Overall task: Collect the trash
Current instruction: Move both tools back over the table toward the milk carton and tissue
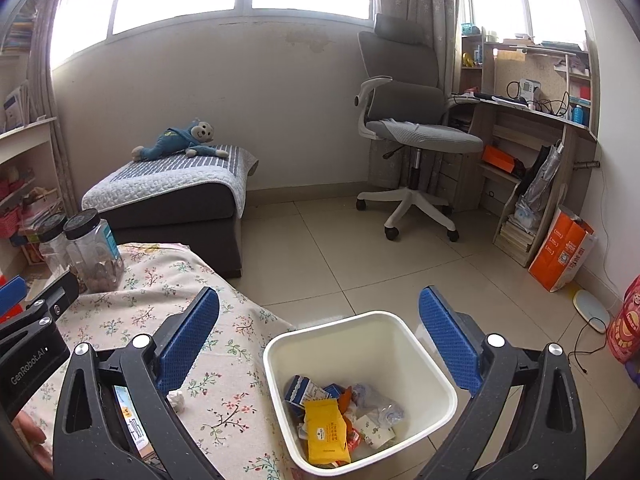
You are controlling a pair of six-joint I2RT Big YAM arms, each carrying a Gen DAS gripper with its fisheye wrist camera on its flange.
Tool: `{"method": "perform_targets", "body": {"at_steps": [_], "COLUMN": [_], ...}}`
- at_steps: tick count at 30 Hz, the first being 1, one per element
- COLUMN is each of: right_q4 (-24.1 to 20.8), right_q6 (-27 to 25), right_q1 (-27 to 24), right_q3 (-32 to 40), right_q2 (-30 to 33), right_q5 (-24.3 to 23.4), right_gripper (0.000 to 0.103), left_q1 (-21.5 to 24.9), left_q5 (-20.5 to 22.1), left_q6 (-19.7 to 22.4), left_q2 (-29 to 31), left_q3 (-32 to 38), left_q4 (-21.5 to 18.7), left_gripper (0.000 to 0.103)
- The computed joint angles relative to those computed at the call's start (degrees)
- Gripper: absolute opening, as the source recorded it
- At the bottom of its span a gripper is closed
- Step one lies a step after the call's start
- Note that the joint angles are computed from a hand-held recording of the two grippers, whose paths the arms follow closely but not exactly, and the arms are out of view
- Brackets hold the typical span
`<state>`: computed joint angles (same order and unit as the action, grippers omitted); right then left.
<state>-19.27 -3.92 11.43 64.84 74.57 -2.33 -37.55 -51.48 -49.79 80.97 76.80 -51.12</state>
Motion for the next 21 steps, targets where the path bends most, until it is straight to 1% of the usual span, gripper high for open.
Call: {"method": "perform_targets", "body": {"at_steps": [6, 10, 13, 16, 18, 19, 21], "right_q4": [-1.1, -2.3, -4.1, -7.0, -9.8, -11.6, -16.5], "right_q6": [-1.8, -2.7, -4.3, -6.4, -8.0, -8.6, -10.0], "right_q1": [3.8, 6.6, 8.8, 10.8, 12.0, 12.5, 13.8], "right_q3": [-0.2, 0.1, 0.8, 1.5, 2.2, 2.7, 4.8], "right_q2": [0.1, 0.6, 1.5, 2.7, 3.9, 4.7, 7.3], "right_q5": [0.5, 0.3, 0.6, 0.2, -0.6, -1.2, -2.7], "right_gripper": [0.096, 0.096, 0.096, 0.096, 0.096, 0.096, 0.096], "left_q1": [1.5, 2.8, 3.9, 5.2, 6.0, 6.5, 7.5], "left_q5": [-0.5, 0.1, 0.2, 0.2, 0.0, 0.0, -0.1], "left_q6": [-6.0, -8.8, -10.6, -12.0, -13.2, -13.7, -14.7], "left_q2": [-2.9, -5.1, -6.9, -9.0, -10.4, -11.1, -12.4], "left_q3": [-3.3, -6.0, -7.8, -9.6, -10.8, -11.4, -12.4], "left_q4": [-5.9, -8.7, -10.5, -11.8, -12.7, -13.0, -13.8], "left_gripper": [0.079, 0.079, 0.079, 0.081, 0.081, 0.081, 0.081]}}
